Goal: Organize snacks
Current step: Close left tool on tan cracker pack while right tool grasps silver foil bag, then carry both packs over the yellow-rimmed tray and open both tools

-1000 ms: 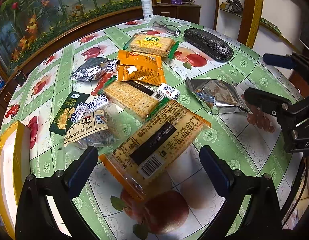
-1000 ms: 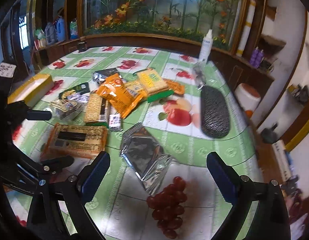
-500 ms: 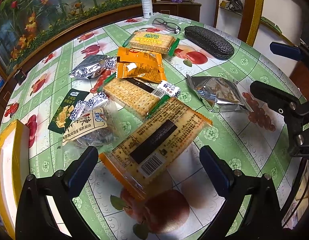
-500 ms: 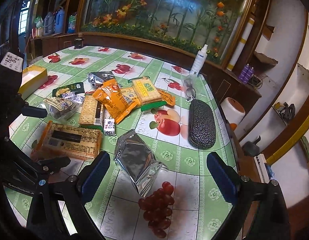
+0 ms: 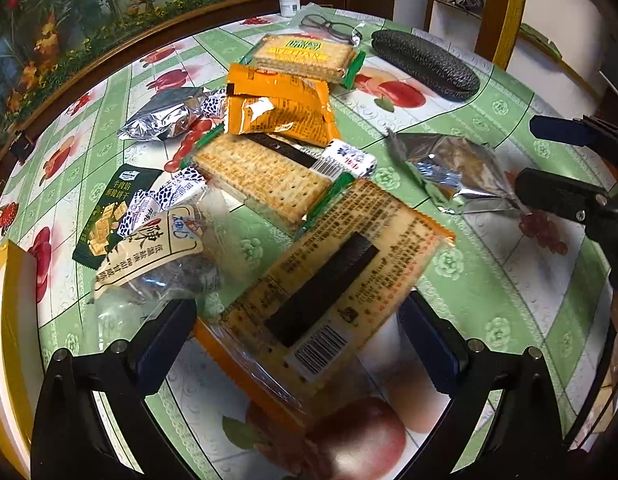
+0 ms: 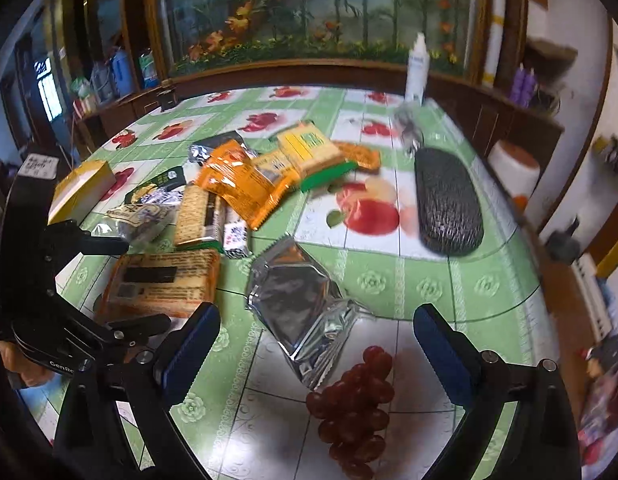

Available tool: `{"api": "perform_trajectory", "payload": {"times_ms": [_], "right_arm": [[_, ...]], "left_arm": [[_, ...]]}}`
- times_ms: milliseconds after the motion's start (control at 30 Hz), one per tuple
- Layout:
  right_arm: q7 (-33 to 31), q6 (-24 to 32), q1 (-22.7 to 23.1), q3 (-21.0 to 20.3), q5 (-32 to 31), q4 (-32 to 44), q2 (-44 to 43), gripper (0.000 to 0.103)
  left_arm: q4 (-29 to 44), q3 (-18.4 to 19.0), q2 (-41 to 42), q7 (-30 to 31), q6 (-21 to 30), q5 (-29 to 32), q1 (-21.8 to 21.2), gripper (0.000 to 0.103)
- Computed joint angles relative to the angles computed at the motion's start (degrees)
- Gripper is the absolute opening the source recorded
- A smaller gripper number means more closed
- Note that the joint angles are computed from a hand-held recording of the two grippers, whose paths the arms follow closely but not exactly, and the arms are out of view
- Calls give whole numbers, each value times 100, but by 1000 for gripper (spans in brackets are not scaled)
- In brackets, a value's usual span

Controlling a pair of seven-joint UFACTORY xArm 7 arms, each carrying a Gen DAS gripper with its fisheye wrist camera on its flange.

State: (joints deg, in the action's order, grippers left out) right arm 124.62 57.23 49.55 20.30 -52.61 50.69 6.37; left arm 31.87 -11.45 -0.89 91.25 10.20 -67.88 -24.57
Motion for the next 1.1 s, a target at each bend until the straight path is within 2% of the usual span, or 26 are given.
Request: {"api": "perform_trajectory", "payload": {"times_ms": [100, 167, 233, 300, 333, 400, 467, 533, 567, 600, 633, 767, 900, 1100], "right_arm": [[268, -433, -114, -69, -152, -269, -86, 99], [367, -714, -201, -111, -363, -357, -93, 99], [356, -907, -275, -153, -579, -354, -46, 99], [223, -1019, -336, -196, -717, -283, 64, 99], [114, -1048, -359, -222, -735, -220, 139, 98], [-42, -1119, -394, -283, -715, -140, 257, 97], [-274, -1168, -420, -344, -605, -48, 394, 97], [-514, -1136, -405, -401, -472, 70, 574, 86], [-579, -1176, -402, -434, -388, 92, 638, 86], [-536, -1148, -351, -468, -425, 77, 607, 77], [-396, -1211, -319, -503, -539, 11, 547, 73], [-145, -1397, -322, -510, -627, -152, 396, 71], [477, -1400, -267, -396, -952, -336, 116, 70], [681, -1368, -293, -232, -1112, -225, 42, 70]], "left_arm": [[164, 57, 131, -321, 378, 386, 108, 102], [201, 12, 161, -258, 403, 362, 135, 101], [170, -20, 110, -121, 446, 253, 151, 96], [100, -4, -21, 194, 560, -21, 155, 81], [61, 12, -73, 213, 567, -61, 145, 77], [2, 68, -174, 238, 611, -135, 137, 58], [-51, 125, -255, 267, 663, -209, 125, 53], [-106, 166, -310, 447, 668, -408, 93, 53], [-107, 182, -318, 499, 681, -480, 85, 53], [-109, 208, -330, 569, 722, -580, 87, 53], [-98, 235, -328, 613, 779, -647, 103, 53], [-110, 343, -423, 675, 1139, -752, 229, 52], [-252, 506, -698, 702, 1484, -798, 389, 51], [-538, 774, -1151, 743, 1860, -822, 622, 51]]}}
